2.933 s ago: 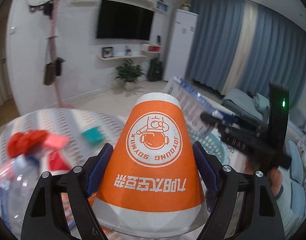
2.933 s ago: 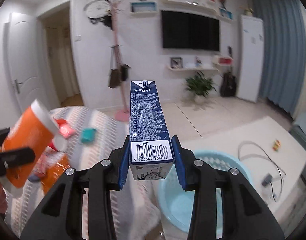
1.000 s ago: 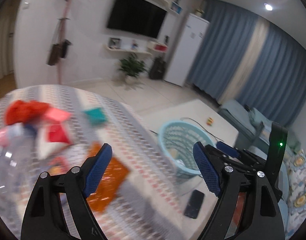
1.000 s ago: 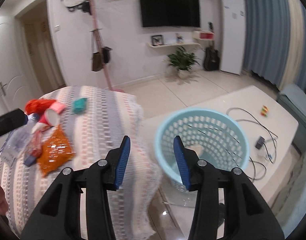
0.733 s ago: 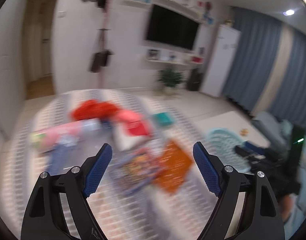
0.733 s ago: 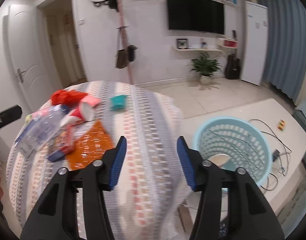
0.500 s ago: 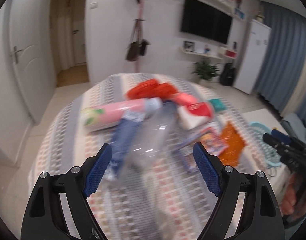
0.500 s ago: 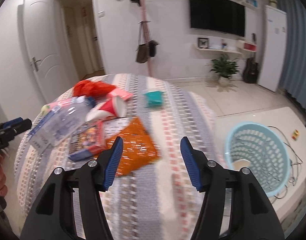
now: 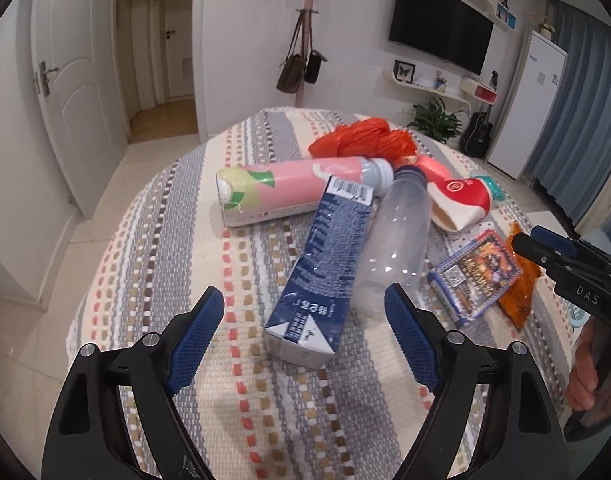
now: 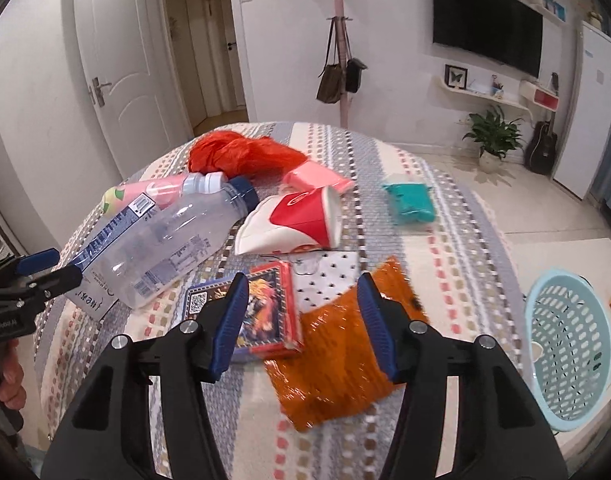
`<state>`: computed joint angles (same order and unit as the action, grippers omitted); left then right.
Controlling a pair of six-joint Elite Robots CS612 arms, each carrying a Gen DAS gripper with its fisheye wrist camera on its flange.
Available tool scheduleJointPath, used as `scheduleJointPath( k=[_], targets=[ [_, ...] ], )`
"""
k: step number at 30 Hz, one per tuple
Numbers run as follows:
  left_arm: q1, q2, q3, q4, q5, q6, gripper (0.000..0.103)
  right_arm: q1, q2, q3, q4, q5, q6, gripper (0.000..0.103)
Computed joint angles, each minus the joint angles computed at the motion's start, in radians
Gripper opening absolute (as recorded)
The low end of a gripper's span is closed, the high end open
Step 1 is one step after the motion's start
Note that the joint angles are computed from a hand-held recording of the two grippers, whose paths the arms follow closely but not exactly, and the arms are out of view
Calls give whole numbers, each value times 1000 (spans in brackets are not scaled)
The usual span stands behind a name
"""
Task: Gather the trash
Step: 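Grasp the blue milk carton with the left tool while the right tool grasps the card box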
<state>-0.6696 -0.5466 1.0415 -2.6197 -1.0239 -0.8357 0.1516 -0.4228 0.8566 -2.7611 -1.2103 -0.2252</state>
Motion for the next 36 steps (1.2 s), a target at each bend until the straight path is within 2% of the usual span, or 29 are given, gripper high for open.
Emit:
scheduleJointPath(
  k=[3,7,11,16,24,25,27,29,32,33,34,36],
  targets=[
    [6,8,-5,0,-25,-4,76,5,15,-35,60,9,-10,53],
    [12,15,-10,-10,-49,-11,71,1,22,-57,164,85,-39,53],
    [13,18,-10,-17,-57,-13,64,6,6,-21,162,81,-78,53],
    [12,17,-1,-39,-66,-18,53,4,-29,43,172,119,-130,53],
    [11,10,18,-75,-68,-22,53,2,-120,204,204,213,-330,53],
    [13,12,16,-79,-70,-21,53,5,-126,217,179,195,-338,54],
    [13,14,15,-89,-73,-18,53,9,-128,227,122,147,-335,70],
    [15,18,5,-80,-79,-8,53,11,-121,219,71,115,-324,80],
    [16,28,-22,-43,-73,14,53,13,-100,174,94,126,-347,84],
    [18,30,-29,-37,-74,17,53,14,-91,151,128,144,-373,88],
    [21,33,-36,-32,-80,17,52,17,-82,132,156,153,-394,88],
    [25,36,-46,-26,-91,18,52,26,-60,92,193,137,-424,88]
  ],
)
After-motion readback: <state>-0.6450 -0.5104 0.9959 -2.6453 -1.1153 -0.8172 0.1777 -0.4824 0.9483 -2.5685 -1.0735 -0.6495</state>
